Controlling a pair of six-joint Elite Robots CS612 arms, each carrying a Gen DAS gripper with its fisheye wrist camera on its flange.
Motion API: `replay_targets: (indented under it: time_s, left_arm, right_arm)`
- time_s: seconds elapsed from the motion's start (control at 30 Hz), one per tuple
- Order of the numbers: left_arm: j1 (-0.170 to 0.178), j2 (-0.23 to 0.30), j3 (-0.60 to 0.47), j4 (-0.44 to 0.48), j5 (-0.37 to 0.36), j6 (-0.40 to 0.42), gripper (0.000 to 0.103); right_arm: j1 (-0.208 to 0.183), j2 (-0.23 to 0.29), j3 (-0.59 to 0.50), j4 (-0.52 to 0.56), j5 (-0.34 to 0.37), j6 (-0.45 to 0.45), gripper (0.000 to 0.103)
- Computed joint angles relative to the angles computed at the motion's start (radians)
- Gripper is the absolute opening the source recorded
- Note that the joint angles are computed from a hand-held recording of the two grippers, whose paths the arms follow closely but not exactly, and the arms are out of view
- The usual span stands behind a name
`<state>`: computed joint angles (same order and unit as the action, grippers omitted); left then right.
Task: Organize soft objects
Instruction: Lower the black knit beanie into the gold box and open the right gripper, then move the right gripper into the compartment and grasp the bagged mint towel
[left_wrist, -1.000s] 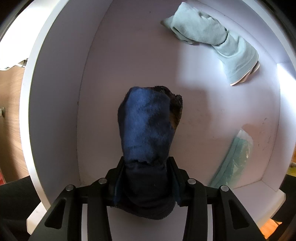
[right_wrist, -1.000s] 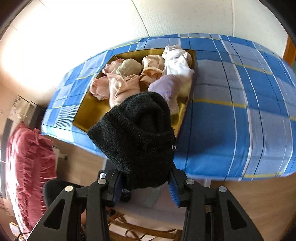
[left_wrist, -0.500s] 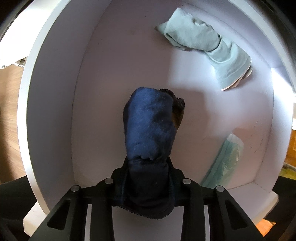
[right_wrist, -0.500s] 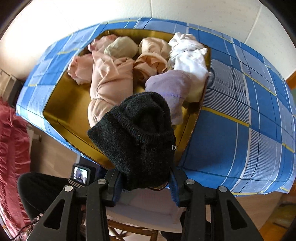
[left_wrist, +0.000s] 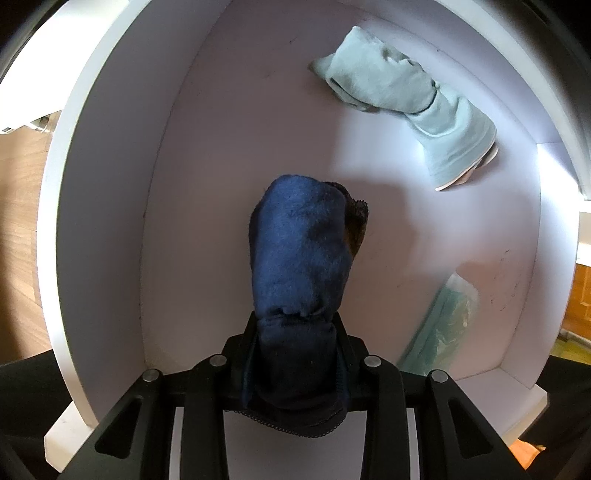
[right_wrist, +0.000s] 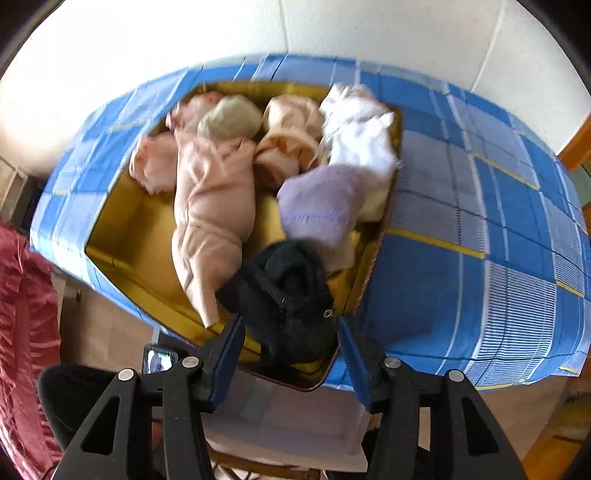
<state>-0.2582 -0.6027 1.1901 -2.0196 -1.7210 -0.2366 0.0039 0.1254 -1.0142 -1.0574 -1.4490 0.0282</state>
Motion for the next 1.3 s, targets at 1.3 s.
replay_targets:
  time_s: [1.3]
  left_arm:
    - [0.009,-0.085,0.100,-0.119,-0.005,-0.103,0.034]
  right_arm:
    - [0.018,0.355,-0.378,0.386,0.192,0.012,0.053]
